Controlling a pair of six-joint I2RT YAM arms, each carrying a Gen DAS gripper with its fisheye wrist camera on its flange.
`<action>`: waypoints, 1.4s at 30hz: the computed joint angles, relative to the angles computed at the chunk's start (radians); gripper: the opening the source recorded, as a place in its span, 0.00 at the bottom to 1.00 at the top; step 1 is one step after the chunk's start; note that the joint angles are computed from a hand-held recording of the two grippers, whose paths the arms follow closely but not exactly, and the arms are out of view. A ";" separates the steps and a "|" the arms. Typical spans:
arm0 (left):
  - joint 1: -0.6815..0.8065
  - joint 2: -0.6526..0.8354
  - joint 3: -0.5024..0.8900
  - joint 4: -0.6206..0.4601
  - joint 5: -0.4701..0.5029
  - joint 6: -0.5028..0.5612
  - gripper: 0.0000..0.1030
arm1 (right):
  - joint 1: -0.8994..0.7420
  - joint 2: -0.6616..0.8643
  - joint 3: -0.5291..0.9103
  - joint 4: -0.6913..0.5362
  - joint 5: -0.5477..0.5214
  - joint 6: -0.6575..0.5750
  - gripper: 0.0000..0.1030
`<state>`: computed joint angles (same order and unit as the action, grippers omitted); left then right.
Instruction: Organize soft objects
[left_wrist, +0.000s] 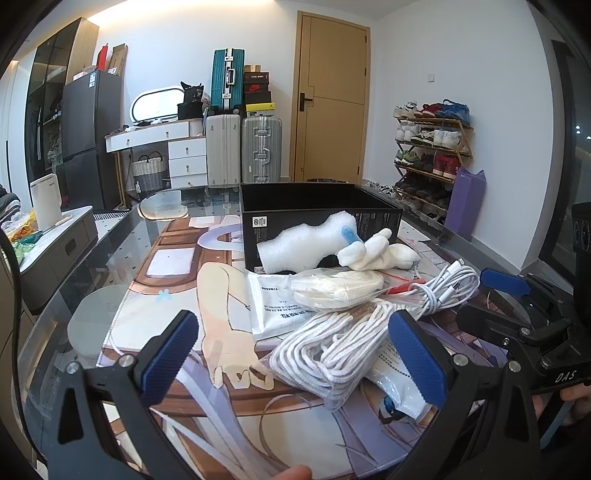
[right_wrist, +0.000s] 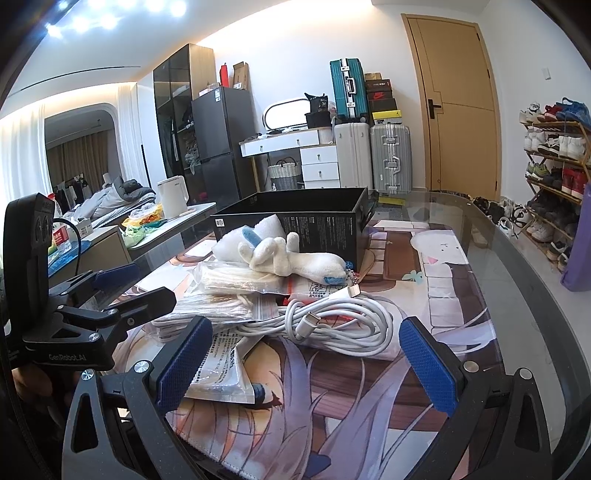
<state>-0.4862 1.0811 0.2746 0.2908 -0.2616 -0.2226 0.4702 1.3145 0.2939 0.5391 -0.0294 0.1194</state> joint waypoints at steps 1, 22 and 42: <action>0.003 0.005 0.002 0.001 0.004 0.000 1.00 | -0.002 0.000 -0.001 0.000 -0.002 0.000 1.00; 0.008 0.075 0.037 -0.017 0.043 0.046 1.00 | -0.057 0.045 0.083 -0.092 -0.040 0.048 0.99; 0.024 0.176 0.153 -0.139 0.128 0.118 0.99 | -0.094 0.171 0.252 -0.300 -0.006 0.081 0.99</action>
<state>-0.4619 1.2568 0.4273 0.1514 -0.1332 -0.1045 0.3758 1.4860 0.5457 0.2393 -0.0359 0.2006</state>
